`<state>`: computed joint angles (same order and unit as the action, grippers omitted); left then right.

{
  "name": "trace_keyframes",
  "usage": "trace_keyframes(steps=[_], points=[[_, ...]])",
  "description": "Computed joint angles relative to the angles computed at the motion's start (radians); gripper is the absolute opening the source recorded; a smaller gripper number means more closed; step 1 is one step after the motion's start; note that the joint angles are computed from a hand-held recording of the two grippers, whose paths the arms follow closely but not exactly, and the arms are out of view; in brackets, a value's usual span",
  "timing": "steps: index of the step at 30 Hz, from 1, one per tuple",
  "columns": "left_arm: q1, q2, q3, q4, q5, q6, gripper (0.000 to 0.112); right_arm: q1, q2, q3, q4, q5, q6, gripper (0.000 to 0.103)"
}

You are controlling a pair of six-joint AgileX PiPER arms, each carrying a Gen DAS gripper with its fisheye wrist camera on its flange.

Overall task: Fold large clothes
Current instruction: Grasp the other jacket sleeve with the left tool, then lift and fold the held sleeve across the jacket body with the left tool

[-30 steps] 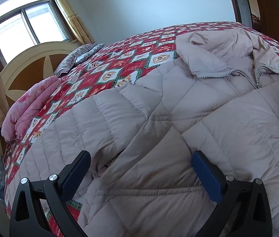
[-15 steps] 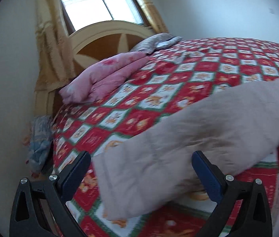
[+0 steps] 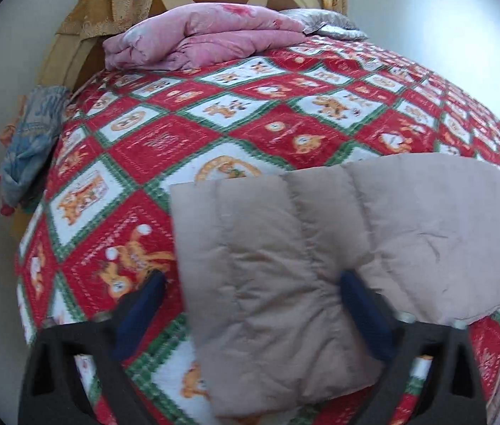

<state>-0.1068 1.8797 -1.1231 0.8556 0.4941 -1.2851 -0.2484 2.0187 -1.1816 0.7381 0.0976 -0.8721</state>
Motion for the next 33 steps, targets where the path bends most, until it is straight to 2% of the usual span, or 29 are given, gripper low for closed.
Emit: trace_keyframes(steps=[1, 2, 4, 8, 10, 13, 16, 19, 22, 24, 30, 33], points=[[-0.005, 0.007, -0.015, -0.021, 0.006, 0.031, 0.045, -0.001, -0.001, 0.002, 0.011, -0.001, -0.011, 0.080], [-0.012, 0.007, -0.026, -0.042, 0.014, 0.064, 0.026, -0.001, -0.003, 0.004, 0.019, -0.002, -0.019, 0.080], [-0.041, -0.006, -0.037, -0.014, 0.043, 0.073, 0.013, -0.003, -0.003, 0.004, 0.038, -0.003, -0.038, 0.081], [-0.102, -0.052, -0.057, 0.138, 0.181, 0.017, 0.010, -0.010, -0.005, 0.004, 0.104, 0.006, -0.101, 0.081], [-0.100, -0.076, -0.085, 0.159, 0.210, 0.043, 0.010, -0.026, -0.014, 0.002, 0.165, 0.043, -0.161, 0.081], [-0.102, -0.092, -0.162, 0.180, 0.246, 0.106, 0.010, -0.063, -0.069, 0.027, 0.164, 0.116, -0.169, 0.081], [-0.164, -0.088, -0.231, 0.254, 0.317, 0.124, 0.010, -0.096, -0.161, 0.109, 0.375, 0.094, -0.404, 0.081], [-0.242, -0.086, -0.304, 0.251, 0.340, 0.176, 0.009, -0.142, -0.210, 0.160, 0.558, 0.097, -0.618, 0.085], [-0.343, -0.068, -0.377, 0.250, 0.358, 0.204, 0.009, -0.160, -0.208, 0.184, 0.712, 0.060, -0.794, 0.085], [-0.414, -0.034, -0.443, 0.254, 0.370, 0.223, 0.009, -0.165, -0.201, 0.195, 0.817, 0.044, -0.901, 0.085], [-0.586, 0.160, -0.750, 0.155, 0.413, 0.393, 0.009, -0.205, -0.174, 0.207, 0.939, 0.076, -1.013, 0.085], [-0.649, 0.288, -0.943, 0.092, 0.449, 0.479, 0.009, -0.215, -0.150, 0.198, 0.895, 0.082, -0.956, 0.085]])
